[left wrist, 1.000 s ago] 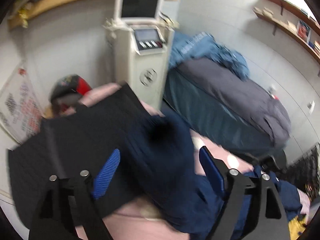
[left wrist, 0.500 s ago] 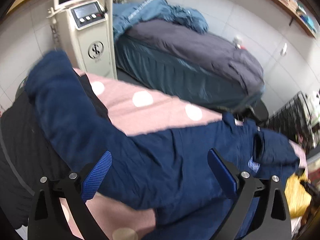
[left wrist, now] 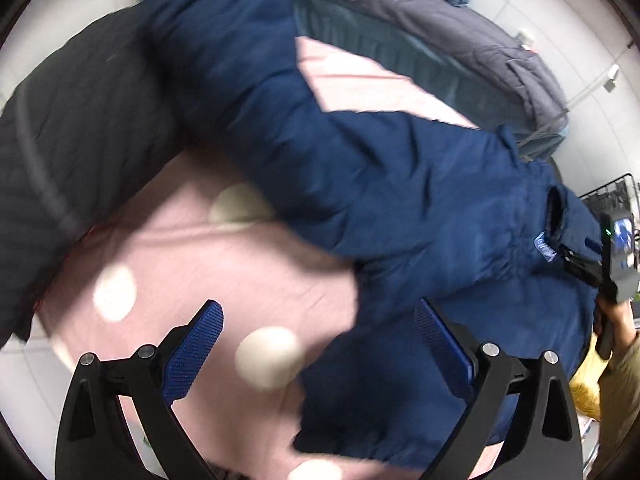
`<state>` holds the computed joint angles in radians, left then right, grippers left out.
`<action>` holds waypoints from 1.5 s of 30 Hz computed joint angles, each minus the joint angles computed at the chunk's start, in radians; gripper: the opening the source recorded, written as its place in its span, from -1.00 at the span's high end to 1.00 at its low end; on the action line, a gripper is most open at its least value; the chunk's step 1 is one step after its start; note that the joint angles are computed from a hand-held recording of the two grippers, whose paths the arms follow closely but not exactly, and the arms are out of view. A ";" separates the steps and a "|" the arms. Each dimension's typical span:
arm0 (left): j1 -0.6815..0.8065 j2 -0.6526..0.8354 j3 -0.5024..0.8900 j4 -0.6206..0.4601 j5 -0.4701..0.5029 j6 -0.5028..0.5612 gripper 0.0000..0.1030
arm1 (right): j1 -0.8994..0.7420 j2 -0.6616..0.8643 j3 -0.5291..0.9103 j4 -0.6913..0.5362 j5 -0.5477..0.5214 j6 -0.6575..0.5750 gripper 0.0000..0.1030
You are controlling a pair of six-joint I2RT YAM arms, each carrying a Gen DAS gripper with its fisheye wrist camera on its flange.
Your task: Fold large clothes
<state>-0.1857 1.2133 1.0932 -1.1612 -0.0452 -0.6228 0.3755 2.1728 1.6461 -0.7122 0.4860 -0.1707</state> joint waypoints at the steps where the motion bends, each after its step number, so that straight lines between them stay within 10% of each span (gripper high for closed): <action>1: 0.005 -0.029 -0.021 -0.017 -0.008 -0.009 -0.84 | 0.004 0.042 0.029 -0.003 0.015 -0.017 -0.47; 7: 0.038 -0.119 -0.077 -0.083 -0.005 -0.046 -0.84 | -0.019 0.137 0.066 0.057 0.073 -0.106 0.43; 15: -0.068 -0.024 -0.053 -0.012 0.012 -0.087 -0.84 | -0.280 -0.249 -0.081 0.115 -0.072 -0.002 0.57; 23: -0.178 0.080 0.073 0.047 -0.017 -0.053 -0.84 | -0.741 -0.327 0.151 -0.019 -0.066 0.030 0.53; 27: -0.170 0.044 0.039 0.065 -0.011 -0.065 -0.84 | -0.942 -0.240 0.299 -0.200 -0.050 0.137 -0.32; 34: 0.014 -0.103 -0.107 0.047 0.094 -0.055 -0.84 | -0.976 -0.589 -0.214 -0.061 -0.252 0.075 -0.47; 45: 0.308 -0.363 -0.240 -0.129 0.197 0.210 -0.84 | -0.431 -1.057 -0.911 -0.146 -0.411 0.143 -0.54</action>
